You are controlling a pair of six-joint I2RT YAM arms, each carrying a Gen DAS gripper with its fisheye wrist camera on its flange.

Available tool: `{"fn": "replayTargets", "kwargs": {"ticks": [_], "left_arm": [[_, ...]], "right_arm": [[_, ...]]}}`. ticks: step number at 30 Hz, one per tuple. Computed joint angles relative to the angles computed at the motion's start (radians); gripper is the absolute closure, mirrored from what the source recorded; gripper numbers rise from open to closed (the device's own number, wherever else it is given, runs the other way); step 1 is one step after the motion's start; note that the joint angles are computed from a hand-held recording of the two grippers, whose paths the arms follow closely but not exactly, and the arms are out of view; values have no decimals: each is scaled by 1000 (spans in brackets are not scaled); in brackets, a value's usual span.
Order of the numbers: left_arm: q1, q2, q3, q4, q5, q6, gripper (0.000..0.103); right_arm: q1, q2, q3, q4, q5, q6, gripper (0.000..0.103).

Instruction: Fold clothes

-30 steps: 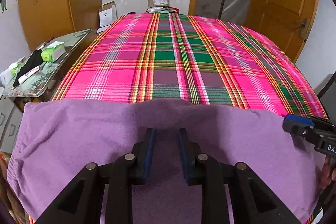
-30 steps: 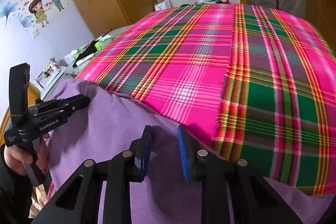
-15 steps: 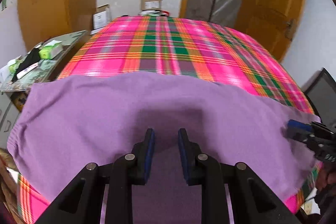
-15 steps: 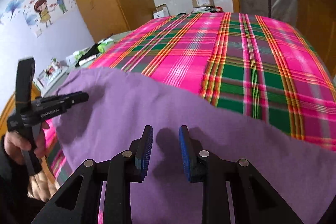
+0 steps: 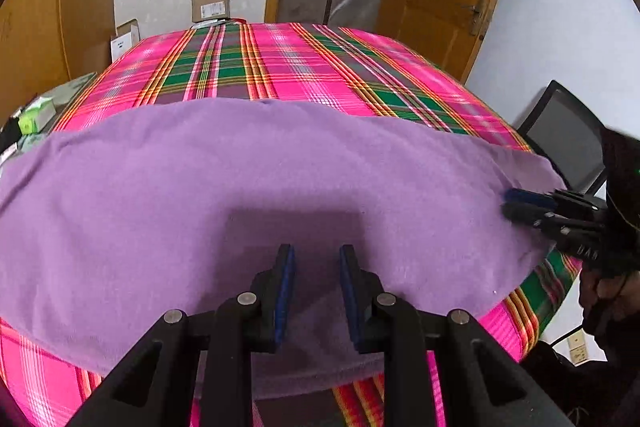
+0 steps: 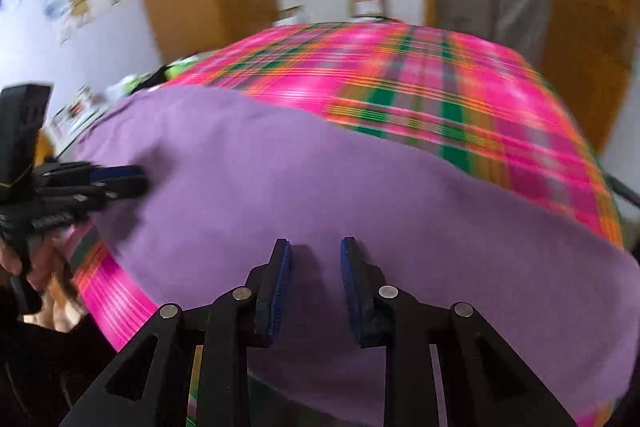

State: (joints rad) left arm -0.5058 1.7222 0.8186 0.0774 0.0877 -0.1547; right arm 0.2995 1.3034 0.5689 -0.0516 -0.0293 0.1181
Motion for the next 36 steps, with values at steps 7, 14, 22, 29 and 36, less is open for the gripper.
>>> {"fn": "replayTargets", "kwargs": {"ticks": [7,14,22,29,36], "left_arm": [[-36,-28,10,-38,-18,-12,80],[-106,34,83,-47,-3,4,80],[-99,18,27,4,9,-2,80],[-105,22,34,-2,-3,0,80],[-110,19,43,-24,-15,-3,80]], "right_arm": [[-207,-214,-130,-81,65,29,77],[-136,-135,-101,43,41,63,76],[-545,-20,-76,106,-234,53,97],[-550,-94,-61,13,-148,68,87],[-474,61,93,-71,-125,-9,87]]}}
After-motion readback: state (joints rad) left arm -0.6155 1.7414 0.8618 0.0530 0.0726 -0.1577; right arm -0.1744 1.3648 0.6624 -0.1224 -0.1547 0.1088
